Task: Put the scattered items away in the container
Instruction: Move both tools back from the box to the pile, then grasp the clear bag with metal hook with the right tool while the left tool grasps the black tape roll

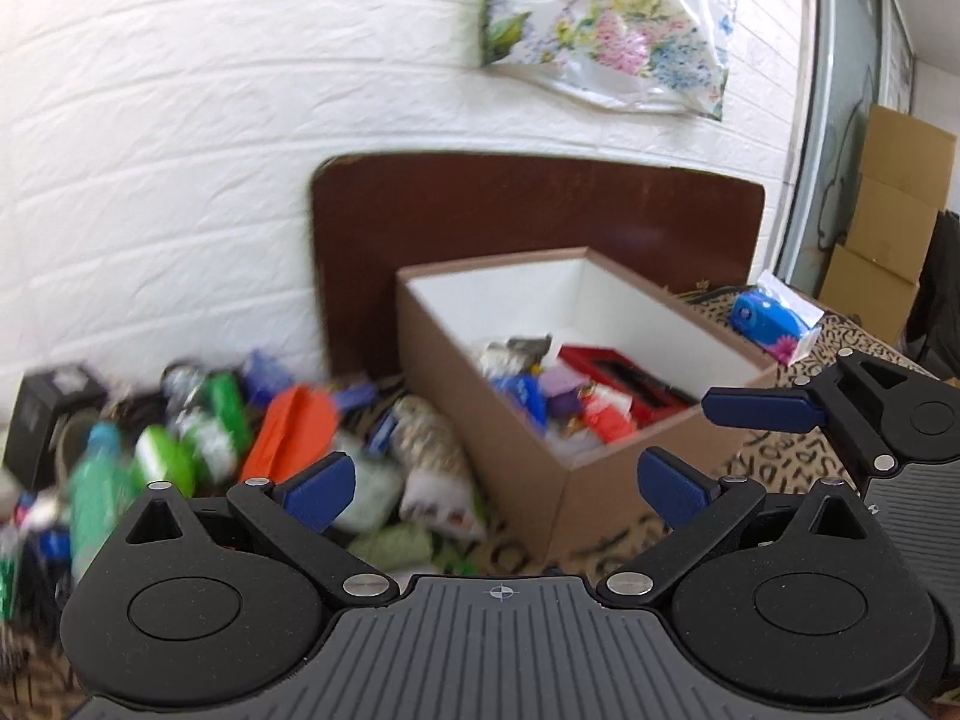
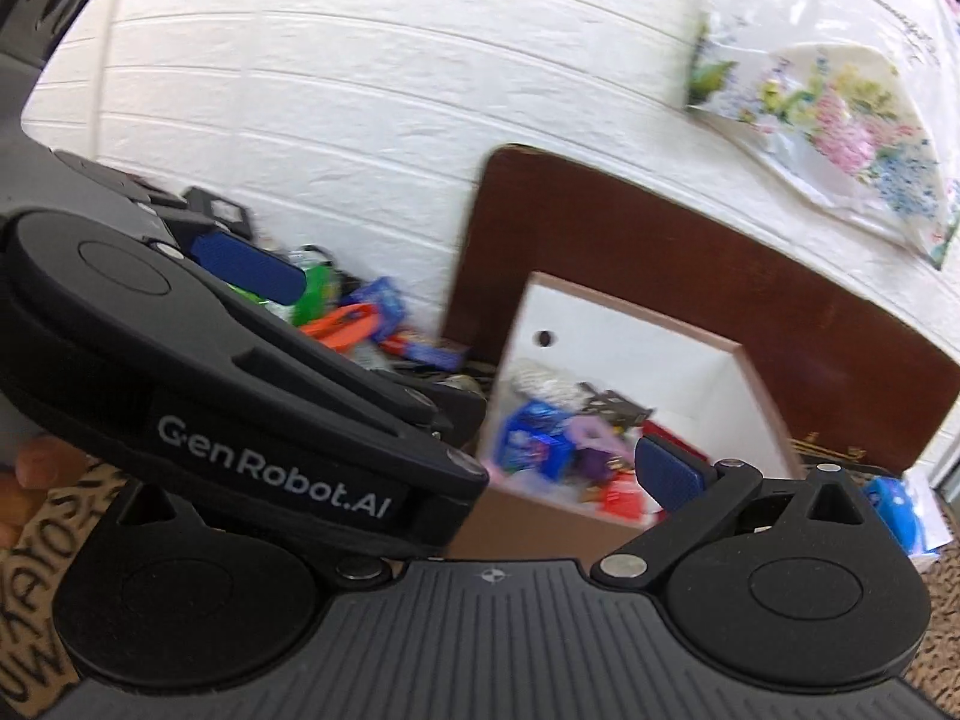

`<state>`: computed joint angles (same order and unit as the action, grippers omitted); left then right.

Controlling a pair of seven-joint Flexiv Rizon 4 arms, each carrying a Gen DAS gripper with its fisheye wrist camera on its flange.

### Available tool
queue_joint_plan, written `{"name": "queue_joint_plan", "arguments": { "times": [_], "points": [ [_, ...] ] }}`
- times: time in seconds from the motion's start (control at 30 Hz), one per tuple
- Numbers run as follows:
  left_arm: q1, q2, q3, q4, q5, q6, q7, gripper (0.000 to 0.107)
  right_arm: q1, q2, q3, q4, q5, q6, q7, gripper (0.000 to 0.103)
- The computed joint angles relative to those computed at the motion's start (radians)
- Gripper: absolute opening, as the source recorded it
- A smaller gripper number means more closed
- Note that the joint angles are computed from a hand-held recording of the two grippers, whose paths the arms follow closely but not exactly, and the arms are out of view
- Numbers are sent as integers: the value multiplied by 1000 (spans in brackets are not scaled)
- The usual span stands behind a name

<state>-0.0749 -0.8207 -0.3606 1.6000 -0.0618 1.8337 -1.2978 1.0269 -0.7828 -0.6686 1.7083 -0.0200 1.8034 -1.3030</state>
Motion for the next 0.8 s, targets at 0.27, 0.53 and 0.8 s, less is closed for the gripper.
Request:
{"name": "queue_joint_plan", "arguments": {
  "times": [0.27,0.53,0.8],
  "points": [
    [98,-4,-25,181,38,86,-119,103,-48,1,166,27,17,18,7,103],
    [108,-49,20,192,75,83,-125,102,-8,-74,142,19,-6,-39,98,103],
    [187,-108,-98,118,141,14,-34,87,-98,-90,239,-18,-50,-35,160,102]
  ]
}}
